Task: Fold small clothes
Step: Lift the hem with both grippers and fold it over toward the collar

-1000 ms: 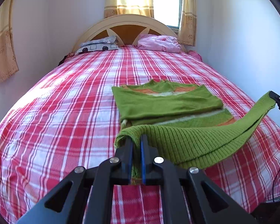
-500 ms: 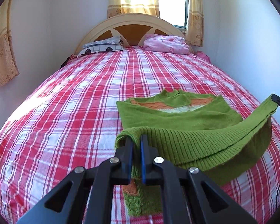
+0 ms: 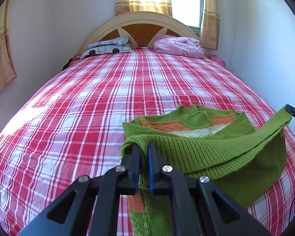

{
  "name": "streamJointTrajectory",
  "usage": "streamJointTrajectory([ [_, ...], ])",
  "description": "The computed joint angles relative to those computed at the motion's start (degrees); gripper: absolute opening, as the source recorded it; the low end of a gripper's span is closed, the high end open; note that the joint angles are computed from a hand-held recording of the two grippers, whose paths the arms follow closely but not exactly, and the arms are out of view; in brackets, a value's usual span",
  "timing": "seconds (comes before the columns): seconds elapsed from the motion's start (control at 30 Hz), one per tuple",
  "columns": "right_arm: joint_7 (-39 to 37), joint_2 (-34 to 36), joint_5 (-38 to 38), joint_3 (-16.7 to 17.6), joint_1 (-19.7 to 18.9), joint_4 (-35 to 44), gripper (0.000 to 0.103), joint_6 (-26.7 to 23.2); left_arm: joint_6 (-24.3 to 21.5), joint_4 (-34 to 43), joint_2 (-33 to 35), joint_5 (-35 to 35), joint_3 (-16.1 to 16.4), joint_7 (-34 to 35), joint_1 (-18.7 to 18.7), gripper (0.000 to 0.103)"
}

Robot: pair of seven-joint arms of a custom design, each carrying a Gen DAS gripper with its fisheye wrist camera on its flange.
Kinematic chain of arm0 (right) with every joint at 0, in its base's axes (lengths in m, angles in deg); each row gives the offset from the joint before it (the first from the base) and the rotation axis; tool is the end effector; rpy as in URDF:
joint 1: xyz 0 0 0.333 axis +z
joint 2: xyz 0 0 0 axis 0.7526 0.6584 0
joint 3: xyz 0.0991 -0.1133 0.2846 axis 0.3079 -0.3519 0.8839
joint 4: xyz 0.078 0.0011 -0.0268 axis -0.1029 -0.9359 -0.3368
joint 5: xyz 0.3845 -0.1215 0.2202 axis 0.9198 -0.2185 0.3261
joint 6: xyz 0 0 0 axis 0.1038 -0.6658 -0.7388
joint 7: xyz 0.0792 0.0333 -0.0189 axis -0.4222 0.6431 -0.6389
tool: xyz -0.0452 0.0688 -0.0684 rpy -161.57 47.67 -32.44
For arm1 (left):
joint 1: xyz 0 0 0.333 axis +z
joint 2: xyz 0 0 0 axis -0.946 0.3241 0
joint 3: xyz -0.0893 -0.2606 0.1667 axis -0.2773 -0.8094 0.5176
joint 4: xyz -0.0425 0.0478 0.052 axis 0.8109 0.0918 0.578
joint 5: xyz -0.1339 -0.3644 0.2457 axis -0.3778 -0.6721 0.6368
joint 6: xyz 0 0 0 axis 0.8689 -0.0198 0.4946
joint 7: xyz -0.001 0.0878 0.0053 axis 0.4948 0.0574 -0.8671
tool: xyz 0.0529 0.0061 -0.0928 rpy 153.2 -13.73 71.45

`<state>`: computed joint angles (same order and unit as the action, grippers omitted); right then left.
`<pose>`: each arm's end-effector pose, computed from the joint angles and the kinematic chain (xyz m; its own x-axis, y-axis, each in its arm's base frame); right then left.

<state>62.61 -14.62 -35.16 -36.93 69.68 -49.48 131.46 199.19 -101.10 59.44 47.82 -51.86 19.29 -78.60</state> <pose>0.6423 0.3649 0.5604 0.2561 -0.8744 -0.4121 -0.5964 0.1926 -0.7793 0.6298 -0.2214 0.5295 -0.0004 -0.9997 0.0262 -0.6179 -0.0203 -0.7860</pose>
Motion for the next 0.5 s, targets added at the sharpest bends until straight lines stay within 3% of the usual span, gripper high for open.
streamJointTrajectory([
  [0.1, -0.5, 2.6, -0.1, -0.1, -0.1, 3.5, 0.004, -1.6, -0.5, 2.9, 2.5, -0.4, 0.5, 0.9, -0.1, 0.008],
  [0.23, -1.1, 6.8, 0.3, -0.2, -0.3, 9.2, 0.004, -4.4, -1.9, 7.9, 7.2, -6.3, 1.5, 5.9, -0.9, 0.008],
  [0.5, -1.5, 18.9, -0.4, -2.1, 0.8, 25.6, 0.004, -13.9, -7.1, 19.5, 17.4, -8.8, 5.9, 9.7, -5.2, 0.006],
])
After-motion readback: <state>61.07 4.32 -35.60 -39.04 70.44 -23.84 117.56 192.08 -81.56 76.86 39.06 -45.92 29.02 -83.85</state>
